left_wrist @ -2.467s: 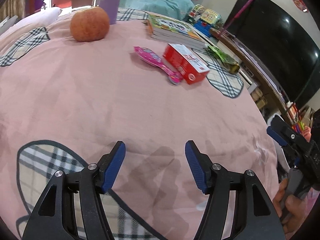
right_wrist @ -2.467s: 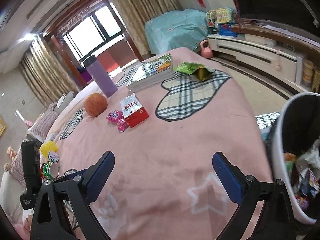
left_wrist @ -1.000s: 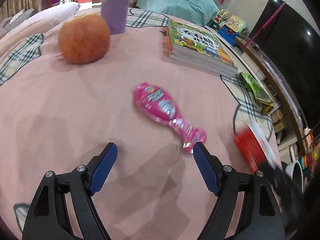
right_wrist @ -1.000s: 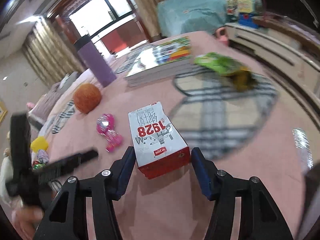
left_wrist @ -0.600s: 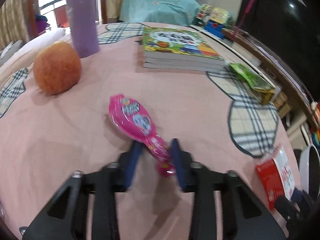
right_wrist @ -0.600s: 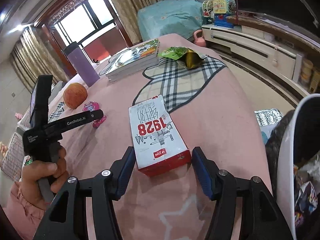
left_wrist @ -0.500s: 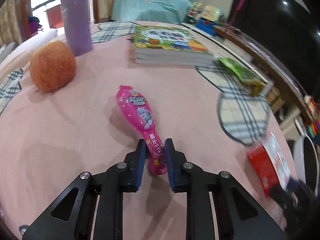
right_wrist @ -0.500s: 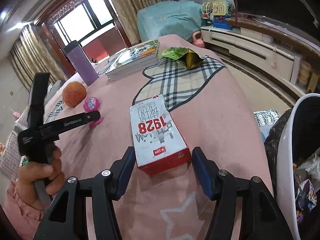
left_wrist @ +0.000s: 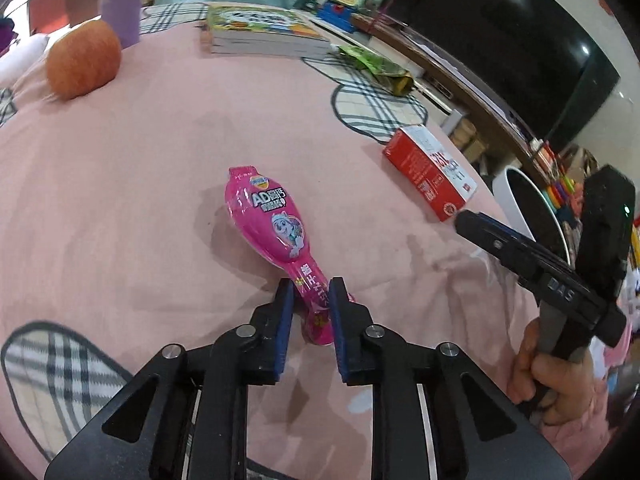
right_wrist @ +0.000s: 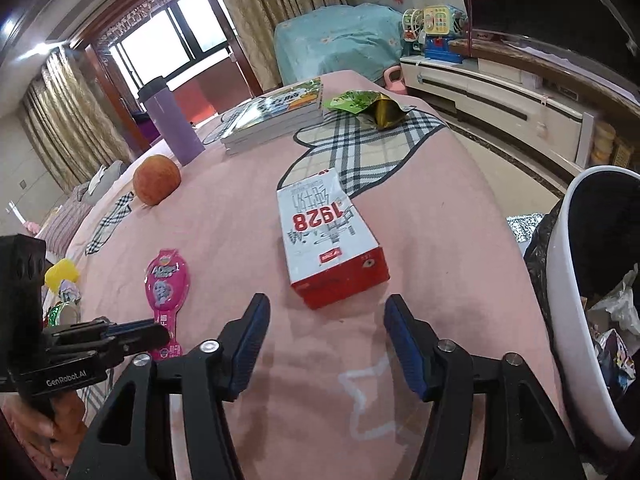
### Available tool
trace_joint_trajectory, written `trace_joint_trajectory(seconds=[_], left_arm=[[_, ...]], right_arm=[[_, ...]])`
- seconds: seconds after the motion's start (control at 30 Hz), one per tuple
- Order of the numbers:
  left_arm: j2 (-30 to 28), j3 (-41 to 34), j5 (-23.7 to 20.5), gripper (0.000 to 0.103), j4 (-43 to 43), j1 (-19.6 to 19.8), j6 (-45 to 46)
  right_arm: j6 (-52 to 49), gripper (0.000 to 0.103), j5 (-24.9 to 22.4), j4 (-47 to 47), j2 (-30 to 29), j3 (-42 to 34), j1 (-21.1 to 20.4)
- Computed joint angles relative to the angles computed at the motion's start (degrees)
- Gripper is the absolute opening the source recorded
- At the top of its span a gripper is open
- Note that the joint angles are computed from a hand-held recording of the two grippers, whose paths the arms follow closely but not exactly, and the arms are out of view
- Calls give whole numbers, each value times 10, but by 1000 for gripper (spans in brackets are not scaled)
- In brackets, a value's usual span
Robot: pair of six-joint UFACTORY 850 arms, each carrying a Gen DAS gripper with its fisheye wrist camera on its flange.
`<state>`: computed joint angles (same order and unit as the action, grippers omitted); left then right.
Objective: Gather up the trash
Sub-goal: 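Grasp the pink candy package with the left gripper while the right gripper grasps the red-and-white box, then carry the pink candy package and red-and-white box over the trash bin with both grippers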
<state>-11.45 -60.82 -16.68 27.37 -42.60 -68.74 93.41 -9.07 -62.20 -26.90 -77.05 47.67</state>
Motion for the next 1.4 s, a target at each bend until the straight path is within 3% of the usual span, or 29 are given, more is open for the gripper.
trace_joint_trajectory(seconds=[0.03,0.1,0.17,0.27,0.4,0.43,0.5,0.63,0.7,0.9,1.4], left_arm=[[-2,-5,-10,29,18,-3,-26],[-5,-11,-24,63,57,-8,-77],[-13,-22,-54,77,111,-14,-147],[-24,-30,-59,77,120,-8,-185],[-43,-48,-89,76,168,-12,-232],[-48,-52,-97,74,182,-14,-238],[-58,-61,-121,52,205,-21,-241],[-61,-60,-132,46,230,-26,-242],[-58,-57,-125,45,230,-27,-237],[-55,-58,-120,44,222,-47,-212],[-47,-60,-119,42,221,-92,-206]], right_arm=[[23,76,-1,-23,2,2,0],[65,84,-8,-65,5,4,1],[52,84,-21,-62,5,-1,1],[35,84,-43,-69,-2,-17,0],[-100,84,-51,33,-28,-57,-5],[-146,84,-54,68,-36,-68,-5],[-219,83,-59,127,-49,-85,-6],[-316,75,-87,228,-70,-111,-7],[-271,55,-98,193,-65,-105,-4],[-182,55,-68,139,-34,-56,1],[184,54,-38,-148,62,71,22]])
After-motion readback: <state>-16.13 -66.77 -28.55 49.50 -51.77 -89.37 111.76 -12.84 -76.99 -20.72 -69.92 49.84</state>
